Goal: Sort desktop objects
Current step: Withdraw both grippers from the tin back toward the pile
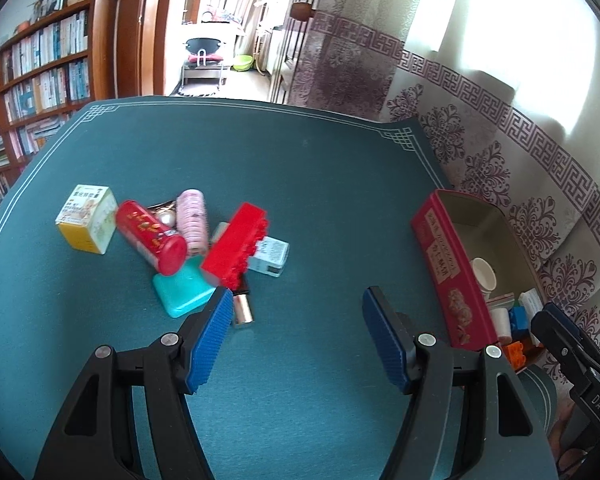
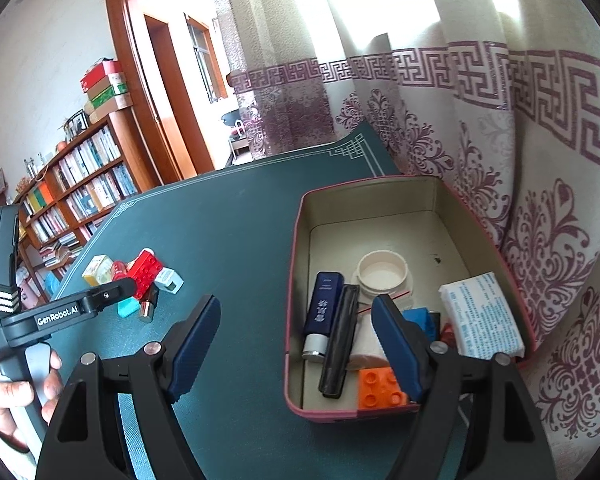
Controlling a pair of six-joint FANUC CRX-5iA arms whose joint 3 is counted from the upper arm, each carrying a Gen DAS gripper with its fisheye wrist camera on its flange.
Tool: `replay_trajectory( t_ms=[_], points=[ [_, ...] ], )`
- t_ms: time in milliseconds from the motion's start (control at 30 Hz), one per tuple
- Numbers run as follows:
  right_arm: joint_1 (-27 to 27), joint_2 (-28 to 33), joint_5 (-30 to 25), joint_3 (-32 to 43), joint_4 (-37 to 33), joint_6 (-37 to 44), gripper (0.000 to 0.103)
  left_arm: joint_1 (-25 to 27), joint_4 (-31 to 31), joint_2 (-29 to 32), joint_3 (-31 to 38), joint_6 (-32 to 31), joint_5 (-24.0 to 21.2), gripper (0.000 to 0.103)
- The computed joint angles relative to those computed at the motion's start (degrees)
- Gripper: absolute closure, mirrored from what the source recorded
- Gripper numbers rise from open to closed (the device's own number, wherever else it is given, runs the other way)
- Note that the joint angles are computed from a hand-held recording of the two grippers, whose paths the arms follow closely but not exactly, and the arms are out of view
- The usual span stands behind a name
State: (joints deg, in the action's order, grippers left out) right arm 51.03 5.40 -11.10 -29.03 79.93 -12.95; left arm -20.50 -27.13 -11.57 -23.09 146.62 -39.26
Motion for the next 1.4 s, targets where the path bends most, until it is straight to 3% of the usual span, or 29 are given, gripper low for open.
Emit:
replay_trajectory(
  t_ms=[1033,1400],
  points=[
    [7.36,4.87,-2.77,5.15,-18.40,17.06,0.021,14.59,0.33,-11.54,-9.25,-2.25,-4.23,0.033],
    [8.47,6.36,-3.08,7.43,-22.00,20.40,0.021,18.77,-0.25,-8.77,-8.25,-4.98,-3.98,0.033]
  ],
)
